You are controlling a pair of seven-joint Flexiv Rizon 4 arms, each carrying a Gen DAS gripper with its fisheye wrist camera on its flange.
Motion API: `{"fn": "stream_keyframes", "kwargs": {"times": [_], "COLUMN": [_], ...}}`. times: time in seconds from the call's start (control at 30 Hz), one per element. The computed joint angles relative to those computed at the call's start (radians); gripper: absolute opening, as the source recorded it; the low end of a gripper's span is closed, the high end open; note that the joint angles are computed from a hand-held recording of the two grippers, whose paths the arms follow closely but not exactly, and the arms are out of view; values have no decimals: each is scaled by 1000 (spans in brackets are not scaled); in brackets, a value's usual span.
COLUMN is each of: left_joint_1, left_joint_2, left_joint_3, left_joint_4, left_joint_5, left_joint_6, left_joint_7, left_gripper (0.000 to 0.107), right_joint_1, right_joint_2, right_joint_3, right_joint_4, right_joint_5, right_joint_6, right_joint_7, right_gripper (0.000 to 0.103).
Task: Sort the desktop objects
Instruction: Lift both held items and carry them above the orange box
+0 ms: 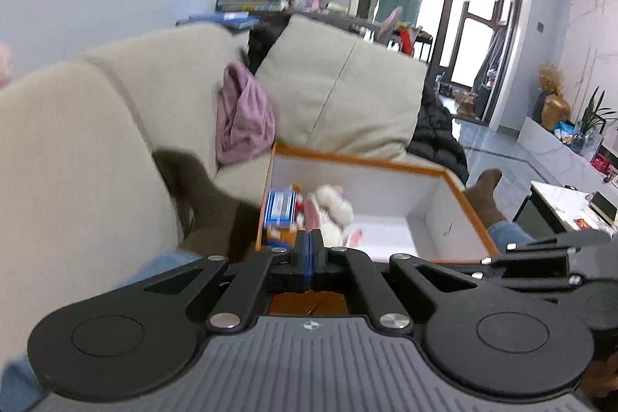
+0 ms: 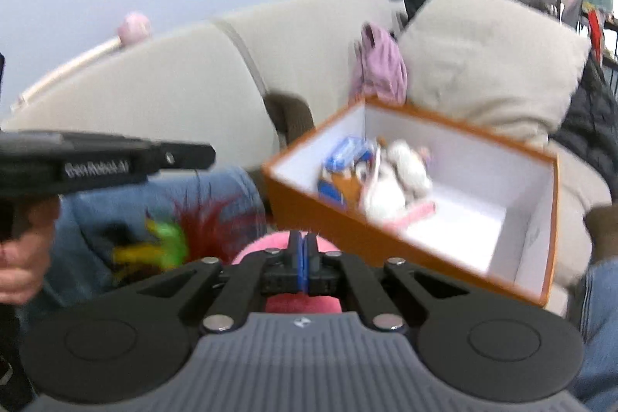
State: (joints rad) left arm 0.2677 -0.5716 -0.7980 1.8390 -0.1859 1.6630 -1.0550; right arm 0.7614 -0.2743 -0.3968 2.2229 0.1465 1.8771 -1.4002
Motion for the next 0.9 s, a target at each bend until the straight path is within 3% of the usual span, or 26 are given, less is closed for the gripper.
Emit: {"fn": "stream_keyframes", "kwargs": {"times": [0.17,0.5,0.67,0.9], "left_joint_1": [-1,-123,-190,-314], "left_joint_2": [-30,-107,-162,-227], "left_joint_3": [-35,22,51,183], "left_joint_4": [-70,-267,-374,-501], "left_joint_5": [17,17,-27,-126], "left_joint_6": [5,-9,-74,-238], "left_joint_7": [30,92,146,186], "left_gripper": [0,0,0,0], "right_joint_1": [28,36,48,-48], "right_joint_2": [-2,-91,-163,-227], "right_joint_3": [-54,-136,-212,-168], "right_joint_4": [-52,-214,-261,-272], "right_joint_5": [36,154,164,85], "right_joint_6": [49,74,23,-29], "right_joint_7": [-62,-158,-102,31], "right_gripper": [0,0,0,0]}}
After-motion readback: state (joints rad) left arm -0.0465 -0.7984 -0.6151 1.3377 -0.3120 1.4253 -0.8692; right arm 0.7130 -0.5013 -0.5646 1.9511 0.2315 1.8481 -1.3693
